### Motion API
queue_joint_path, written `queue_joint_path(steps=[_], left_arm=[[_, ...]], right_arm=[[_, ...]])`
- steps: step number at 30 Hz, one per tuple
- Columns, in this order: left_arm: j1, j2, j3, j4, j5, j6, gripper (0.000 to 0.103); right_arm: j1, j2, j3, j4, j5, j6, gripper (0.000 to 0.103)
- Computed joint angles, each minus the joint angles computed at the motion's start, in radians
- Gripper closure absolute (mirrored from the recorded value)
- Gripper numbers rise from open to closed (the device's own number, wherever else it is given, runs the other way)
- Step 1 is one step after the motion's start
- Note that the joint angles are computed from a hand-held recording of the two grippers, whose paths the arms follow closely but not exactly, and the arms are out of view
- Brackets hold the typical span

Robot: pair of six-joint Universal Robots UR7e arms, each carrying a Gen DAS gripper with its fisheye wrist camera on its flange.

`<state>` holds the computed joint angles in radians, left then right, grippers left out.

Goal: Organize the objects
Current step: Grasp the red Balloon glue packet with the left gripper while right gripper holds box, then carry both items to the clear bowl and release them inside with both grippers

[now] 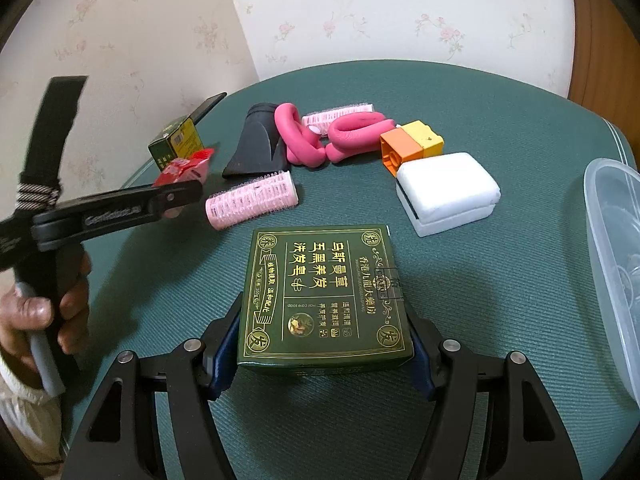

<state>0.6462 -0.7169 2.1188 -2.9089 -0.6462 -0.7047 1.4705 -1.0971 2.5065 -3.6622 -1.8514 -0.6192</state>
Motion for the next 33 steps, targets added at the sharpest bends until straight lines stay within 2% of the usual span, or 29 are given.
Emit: queue_joint_path(steps=[5,11,20,26,33], left_arm=[[-0.031,-0.002,0.001,0.008,-0.002,-0.009,0.039],[-0.070,0.014,-0.022,0.021,0.000,0.007,0.039],[-0.125,0.065,-0.075,0.024,-0.019,0.048,0.039],[-0.151,0.112,-0.128,0.003,-0.040,0.108,0.039],[-0.166,0.192,-0.223,-0.002,-0.090,0.182,0.039]], right_arm=[[-0.006,-0.011,0.010,-0.033,0.020,0.011,0.034],[0.002,-0.003,0.023,-0.167,0.024,-0.005,0.034],[-0.035,-0.112,0.046,-0.250,0.063,0.063,0.034],[-0.092,-0.207,0.058,-0.287,0.060,0.072,0.034],[-0.197,-0.331,0.050,-0.234,0.067,0.059,0.034]])
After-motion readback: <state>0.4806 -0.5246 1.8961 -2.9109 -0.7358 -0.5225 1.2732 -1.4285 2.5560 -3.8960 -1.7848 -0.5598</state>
